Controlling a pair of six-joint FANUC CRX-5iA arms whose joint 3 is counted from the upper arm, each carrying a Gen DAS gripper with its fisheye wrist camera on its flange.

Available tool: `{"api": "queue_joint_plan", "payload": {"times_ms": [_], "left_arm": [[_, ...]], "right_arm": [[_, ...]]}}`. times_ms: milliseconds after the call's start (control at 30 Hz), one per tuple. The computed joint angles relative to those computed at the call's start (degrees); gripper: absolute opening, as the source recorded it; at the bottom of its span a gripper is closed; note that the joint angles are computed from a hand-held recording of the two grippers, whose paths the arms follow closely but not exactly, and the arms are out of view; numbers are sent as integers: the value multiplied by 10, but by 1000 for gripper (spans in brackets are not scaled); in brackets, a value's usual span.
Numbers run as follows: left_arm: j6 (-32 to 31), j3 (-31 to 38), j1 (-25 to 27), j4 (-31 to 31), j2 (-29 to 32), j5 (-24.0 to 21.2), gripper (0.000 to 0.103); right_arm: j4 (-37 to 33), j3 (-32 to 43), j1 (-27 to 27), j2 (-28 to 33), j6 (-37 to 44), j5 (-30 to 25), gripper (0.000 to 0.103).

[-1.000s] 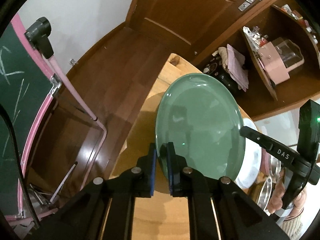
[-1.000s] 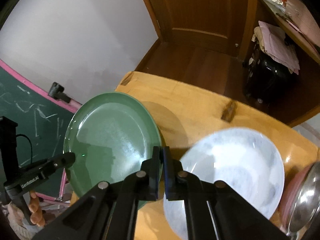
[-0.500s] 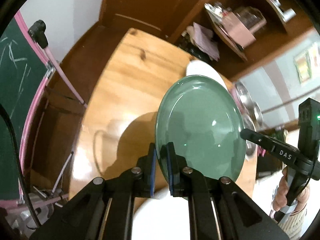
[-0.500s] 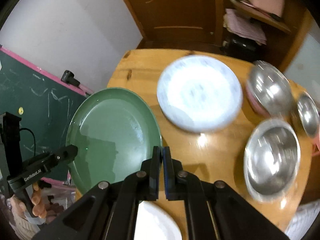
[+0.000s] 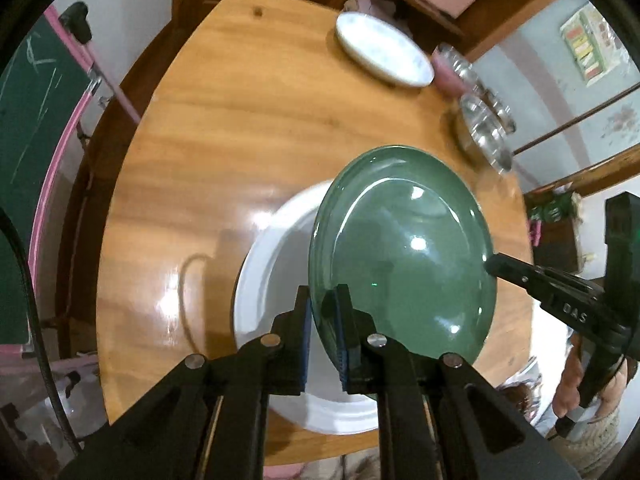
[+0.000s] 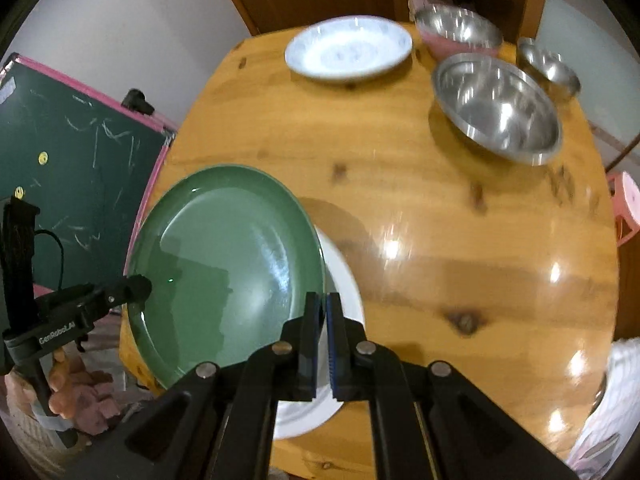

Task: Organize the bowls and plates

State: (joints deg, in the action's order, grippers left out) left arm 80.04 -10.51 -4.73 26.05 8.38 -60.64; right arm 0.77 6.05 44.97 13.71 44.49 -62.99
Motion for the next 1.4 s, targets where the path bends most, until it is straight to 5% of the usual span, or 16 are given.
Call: {"api": "queue_joint_plan", "payload": {"times_ms": [767, 900, 1233, 1400], "left_arm": [[21, -23, -22, -42, 25, 41, 14], [11, -22, -28, -34, 26, 39, 36], [16, -19, -41, -52, 8, 53, 67], [20, -12, -48, -56, -6, 66, 70]], "right_arm": [[23, -79, 35, -2, -65, 50, 5], [25, -77, 37, -1, -56, 48, 7], [44, -73, 47, 0, -51, 42, 11], [40, -80, 47, -10, -55, 45, 11]]}}
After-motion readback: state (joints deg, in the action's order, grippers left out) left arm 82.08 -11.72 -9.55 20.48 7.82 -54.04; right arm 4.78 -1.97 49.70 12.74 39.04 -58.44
